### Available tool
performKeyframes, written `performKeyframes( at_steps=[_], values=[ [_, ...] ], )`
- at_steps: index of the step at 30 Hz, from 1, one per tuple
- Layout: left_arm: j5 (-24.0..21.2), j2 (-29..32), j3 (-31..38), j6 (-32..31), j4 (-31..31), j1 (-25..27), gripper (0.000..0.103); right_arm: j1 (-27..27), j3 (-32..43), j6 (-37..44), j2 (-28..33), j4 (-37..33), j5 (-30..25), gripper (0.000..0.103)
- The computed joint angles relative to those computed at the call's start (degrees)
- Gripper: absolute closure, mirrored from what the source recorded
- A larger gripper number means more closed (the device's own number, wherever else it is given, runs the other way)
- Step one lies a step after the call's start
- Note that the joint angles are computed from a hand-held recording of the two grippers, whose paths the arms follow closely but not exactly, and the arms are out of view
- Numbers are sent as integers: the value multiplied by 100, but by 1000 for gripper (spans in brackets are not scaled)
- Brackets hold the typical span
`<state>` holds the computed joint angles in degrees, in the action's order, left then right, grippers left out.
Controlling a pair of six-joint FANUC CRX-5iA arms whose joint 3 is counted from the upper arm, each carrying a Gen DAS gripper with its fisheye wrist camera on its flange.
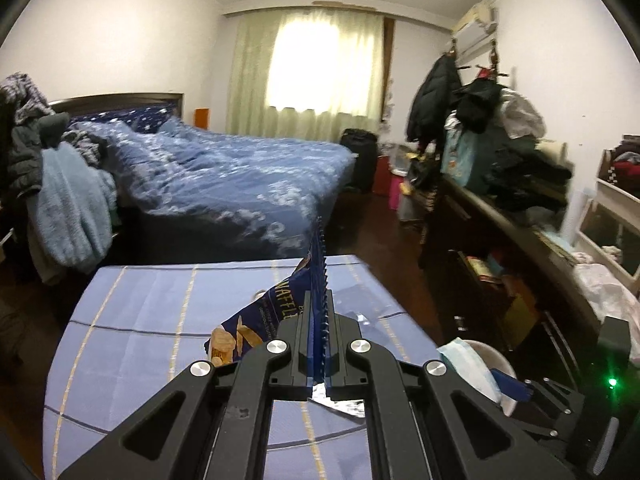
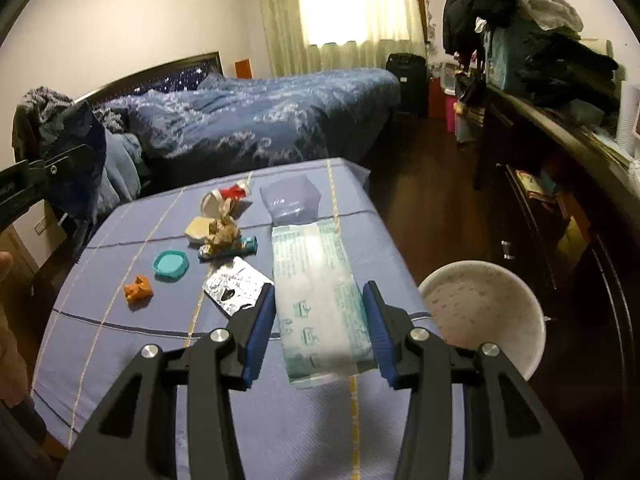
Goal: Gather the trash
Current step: 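Carry the wipes pack and blue bag over the white bin and release both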
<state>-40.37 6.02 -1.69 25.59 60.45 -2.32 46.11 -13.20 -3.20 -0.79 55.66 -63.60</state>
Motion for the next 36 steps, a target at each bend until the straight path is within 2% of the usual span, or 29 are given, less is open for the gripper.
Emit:
performKeyframes(
  at_steps=[5, 10, 23, 29, 32, 36],
  values=[
    [-269, -84, -48, -245, 235, -95, 99, 61, -194, -214, -192, 159, -55, 58],
    [-254, -127, -75, -369, 219, -253, 99, 66, -371, -362, -355, 195, -100, 57],
    [-80, -2, 38, -314, -393, -704, 99, 15, -838, -769, -717, 198, -259, 57],
    [-74, 169, 203, -316, -647, -1054, 99, -54, -1154, -1072, -967, 159, -534, 57],
    [-168, 309, 346, -300, -766, -1261, 99, -126, -1307, -1230, -1084, 47, -846, 57],
    [-561, 646, 748, -119, -1036, -1557, 99, -276, -1558, -1443, -1289, -207, -1098, 57]
  ],
)
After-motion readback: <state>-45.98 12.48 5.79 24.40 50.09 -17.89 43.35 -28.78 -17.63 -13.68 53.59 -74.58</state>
